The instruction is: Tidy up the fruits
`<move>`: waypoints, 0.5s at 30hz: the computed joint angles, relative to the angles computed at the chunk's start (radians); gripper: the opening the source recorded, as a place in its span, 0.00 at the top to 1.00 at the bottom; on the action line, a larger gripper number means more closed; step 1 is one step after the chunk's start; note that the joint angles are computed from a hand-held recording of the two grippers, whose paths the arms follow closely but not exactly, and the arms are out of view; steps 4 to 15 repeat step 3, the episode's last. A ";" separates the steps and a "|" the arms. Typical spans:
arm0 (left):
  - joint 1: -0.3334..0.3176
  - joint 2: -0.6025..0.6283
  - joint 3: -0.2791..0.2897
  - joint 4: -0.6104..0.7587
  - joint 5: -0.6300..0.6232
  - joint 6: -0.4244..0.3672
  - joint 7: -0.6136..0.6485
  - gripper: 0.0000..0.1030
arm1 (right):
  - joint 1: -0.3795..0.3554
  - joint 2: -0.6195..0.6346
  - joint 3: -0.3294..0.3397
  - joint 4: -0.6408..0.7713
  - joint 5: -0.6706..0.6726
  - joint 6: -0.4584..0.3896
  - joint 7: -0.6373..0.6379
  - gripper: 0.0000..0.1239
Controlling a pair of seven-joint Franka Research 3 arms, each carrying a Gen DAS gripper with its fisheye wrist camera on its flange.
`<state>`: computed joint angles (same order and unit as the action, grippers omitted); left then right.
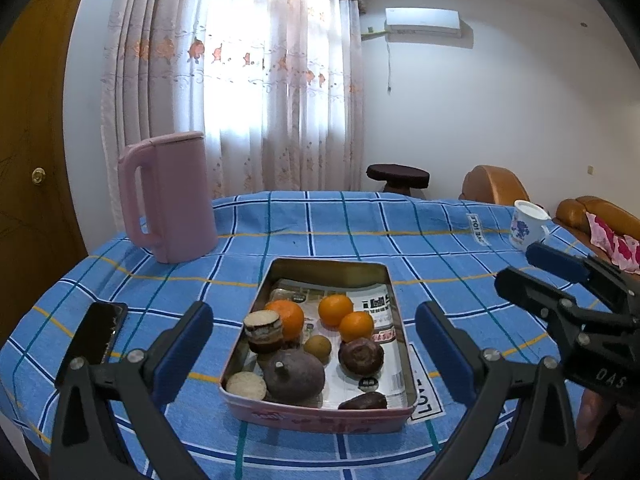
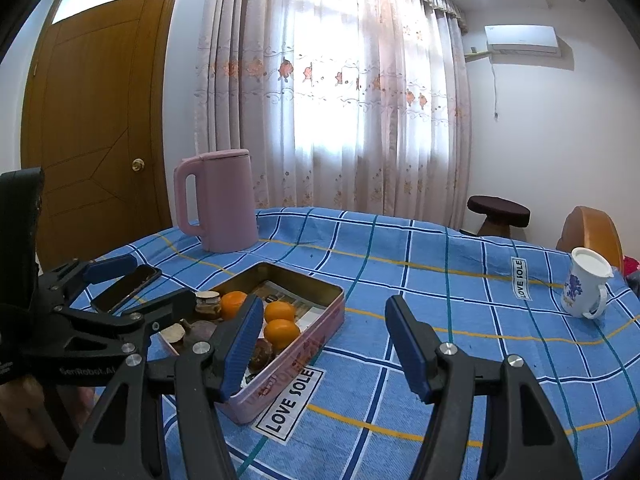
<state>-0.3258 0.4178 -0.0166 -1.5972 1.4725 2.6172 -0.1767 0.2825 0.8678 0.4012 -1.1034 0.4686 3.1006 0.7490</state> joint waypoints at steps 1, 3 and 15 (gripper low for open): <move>-0.001 0.001 0.000 0.001 0.001 -0.001 0.000 0.00 | 0.001 0.000 -0.001 0.000 -0.001 -0.001 0.001 0.48; -0.001 0.000 0.001 0.000 0.004 0.002 -0.002 0.00 | 0.004 0.001 -0.011 0.003 -0.002 -0.005 0.009 0.48; -0.001 0.000 0.001 0.000 0.004 0.002 -0.002 0.00 | 0.004 0.001 -0.011 0.003 -0.002 -0.005 0.009 0.48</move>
